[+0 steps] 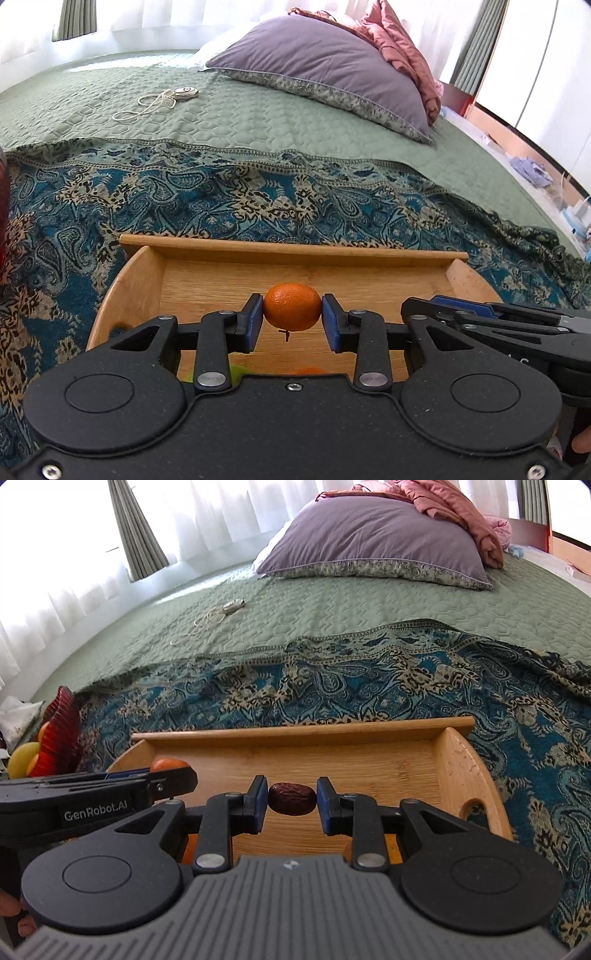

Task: Organize fruits
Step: 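Lift and carry the tangerine with the left tool while the right tool carries the date over the tray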

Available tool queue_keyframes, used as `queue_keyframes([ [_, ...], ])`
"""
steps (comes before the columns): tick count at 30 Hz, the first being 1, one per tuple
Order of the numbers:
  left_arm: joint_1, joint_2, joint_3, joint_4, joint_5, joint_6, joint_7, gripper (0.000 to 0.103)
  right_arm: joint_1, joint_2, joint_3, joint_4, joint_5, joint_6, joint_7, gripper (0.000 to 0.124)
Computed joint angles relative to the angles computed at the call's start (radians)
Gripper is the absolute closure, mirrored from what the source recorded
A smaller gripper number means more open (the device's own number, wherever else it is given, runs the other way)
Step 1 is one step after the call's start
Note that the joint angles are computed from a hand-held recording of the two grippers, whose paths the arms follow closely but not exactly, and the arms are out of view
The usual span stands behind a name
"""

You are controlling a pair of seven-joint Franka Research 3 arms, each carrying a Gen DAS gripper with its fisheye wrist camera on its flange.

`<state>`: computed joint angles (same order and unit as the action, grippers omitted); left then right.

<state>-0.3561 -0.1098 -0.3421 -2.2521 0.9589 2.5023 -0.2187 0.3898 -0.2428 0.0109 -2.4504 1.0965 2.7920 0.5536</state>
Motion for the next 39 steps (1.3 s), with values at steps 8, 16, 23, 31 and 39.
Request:
queue_keyframes([
  [8, 0.002, 0.024, 0.010, 0.012, -0.007, 0.020, 0.018, 0.070, 0.005, 0.022, 0.016, 0.001, -0.027, 0.032, -0.007, 0.091],
  [16, -0.007, 0.045, 0.015, 0.023, -0.011, 0.015, 0.039, 0.070, 0.022, 0.022, 0.023, -0.013, -0.072, 0.068, -0.018, 0.090],
  [23, -0.013, 0.050, 0.018, 0.024, -0.015, 0.004, 0.050, 0.070, 0.032, 0.029, 0.020, -0.019, -0.089, 0.081, -0.013, 0.090],
  [31, -0.021, 0.060, 0.015, 0.028, -0.010, -0.017, 0.057, 0.070, 0.036, 0.034, 0.020, -0.027, -0.096, 0.092, -0.009, 0.089],
  [39, -0.030, 0.057, 0.014, 0.035, 0.003, -0.036, 0.048, 0.070, 0.044, 0.030, 0.015, -0.031, -0.081, 0.101, -0.022, 0.077],
])
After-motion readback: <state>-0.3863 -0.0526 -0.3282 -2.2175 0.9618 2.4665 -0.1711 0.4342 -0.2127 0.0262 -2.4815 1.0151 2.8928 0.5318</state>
